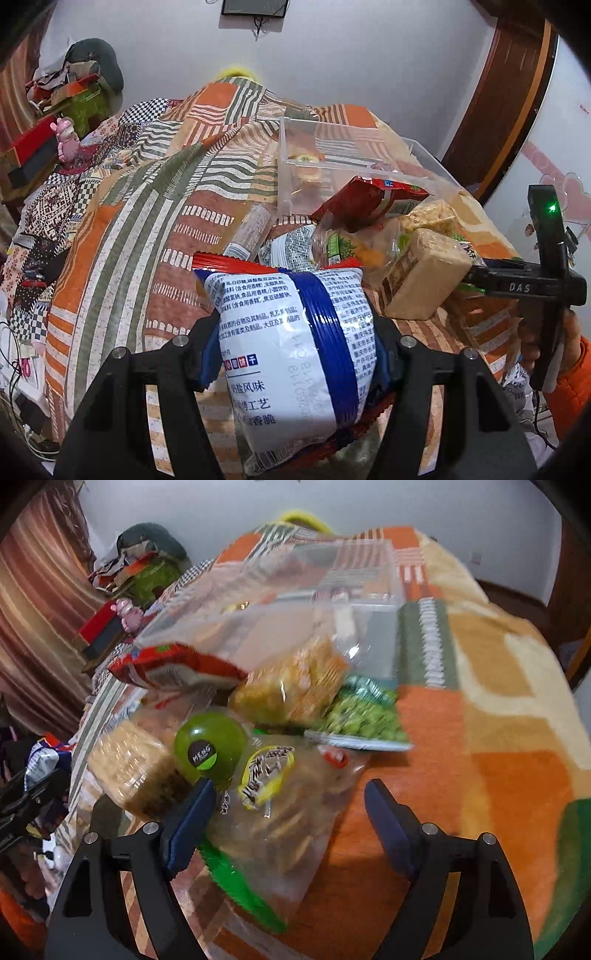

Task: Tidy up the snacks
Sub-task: 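Lift the chip bag with the left tool while the right tool grasps a clear snack bag, then lower both held bags into the clear box and open both tools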

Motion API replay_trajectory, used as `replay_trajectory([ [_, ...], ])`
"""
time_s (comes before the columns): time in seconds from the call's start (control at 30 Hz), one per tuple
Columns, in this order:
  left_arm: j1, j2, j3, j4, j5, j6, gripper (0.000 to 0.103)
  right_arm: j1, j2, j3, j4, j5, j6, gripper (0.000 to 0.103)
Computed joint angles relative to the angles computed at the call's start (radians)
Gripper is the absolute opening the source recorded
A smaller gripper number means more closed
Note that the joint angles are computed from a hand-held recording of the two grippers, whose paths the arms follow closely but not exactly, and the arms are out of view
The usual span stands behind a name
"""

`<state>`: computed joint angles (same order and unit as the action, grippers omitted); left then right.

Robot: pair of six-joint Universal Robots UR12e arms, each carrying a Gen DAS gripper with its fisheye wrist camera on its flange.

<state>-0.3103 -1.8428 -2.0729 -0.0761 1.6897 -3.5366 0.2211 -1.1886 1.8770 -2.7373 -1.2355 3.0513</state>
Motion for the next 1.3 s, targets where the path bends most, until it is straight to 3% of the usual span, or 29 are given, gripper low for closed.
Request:
replay_trajectory([
  [0.1, 0.002, -0.005, 0.005, 0.008, -0.004, 0.001, 0.063, 0.004, -0.001, 0.004, -0.016, -0.005, -0.003, 0.075],
  [0.17, 0.004, -0.009, 0.011, 0.014, -0.007, 0.002, 0.063, -0.004, -0.006, 0.009, -0.020, 0.017, -0.006, 0.060],
  [0.37, 0.010, -0.013, 0.034, 0.047, -0.005, 0.020, 0.063, -0.014, -0.035, 0.042, -0.069, 0.007, -0.024, 0.044],
  [0.47, 0.009, -0.016, 0.050, 0.061, 0.002, 0.032, 0.063, -0.015, -0.052, 0.058, -0.114, -0.030, -0.034, 0.044],
  [0.8, 0.015, -0.046, 0.134, 0.092, -0.003, 0.073, 0.063, -0.027, -0.082, 0.052, -0.243, -0.042, -0.008, 0.043],
  [1.07, 0.023, -0.104, 0.230, 0.072, -0.012, 0.118, 0.063, -0.012, -0.032, -0.017, -0.332, -0.051, 0.012, 0.043],
  [1.3, 0.033, -0.170, 0.319, 0.019, -0.030, 0.157, 0.063, 0.008, 0.035, -0.103, -0.314, -0.070, -0.001, 0.043],
])
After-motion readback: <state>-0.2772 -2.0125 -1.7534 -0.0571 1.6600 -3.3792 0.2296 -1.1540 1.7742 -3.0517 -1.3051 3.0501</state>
